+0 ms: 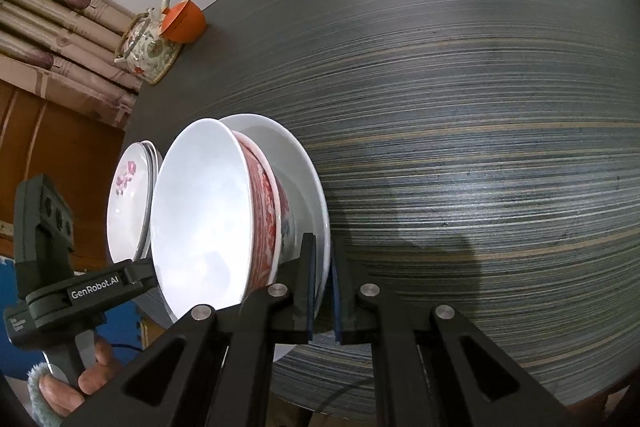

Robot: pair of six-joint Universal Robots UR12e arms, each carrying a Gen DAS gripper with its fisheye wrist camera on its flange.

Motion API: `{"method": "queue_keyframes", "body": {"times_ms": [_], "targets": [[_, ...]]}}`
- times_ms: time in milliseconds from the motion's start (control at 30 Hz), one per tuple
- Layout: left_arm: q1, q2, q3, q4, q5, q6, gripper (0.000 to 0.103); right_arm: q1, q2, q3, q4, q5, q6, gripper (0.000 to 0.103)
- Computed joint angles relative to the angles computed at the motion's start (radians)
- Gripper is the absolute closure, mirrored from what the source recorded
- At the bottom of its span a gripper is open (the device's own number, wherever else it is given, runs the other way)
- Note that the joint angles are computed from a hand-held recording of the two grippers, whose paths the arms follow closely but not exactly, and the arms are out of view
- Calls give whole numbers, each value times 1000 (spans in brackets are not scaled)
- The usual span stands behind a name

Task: Organize plates and bowls
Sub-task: 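Lift the bowl stack and carry it over the plate stack with the right gripper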

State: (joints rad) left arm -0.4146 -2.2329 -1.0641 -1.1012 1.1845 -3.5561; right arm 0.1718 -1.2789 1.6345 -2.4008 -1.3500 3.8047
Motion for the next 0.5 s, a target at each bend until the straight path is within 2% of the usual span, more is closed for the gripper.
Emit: {"method": "queue_keyframes", "body": {"times_ms": [500], "targets": [[1,6,-15,31,-7,13,98,9,0,-15,10,-40,-20,95]]}}
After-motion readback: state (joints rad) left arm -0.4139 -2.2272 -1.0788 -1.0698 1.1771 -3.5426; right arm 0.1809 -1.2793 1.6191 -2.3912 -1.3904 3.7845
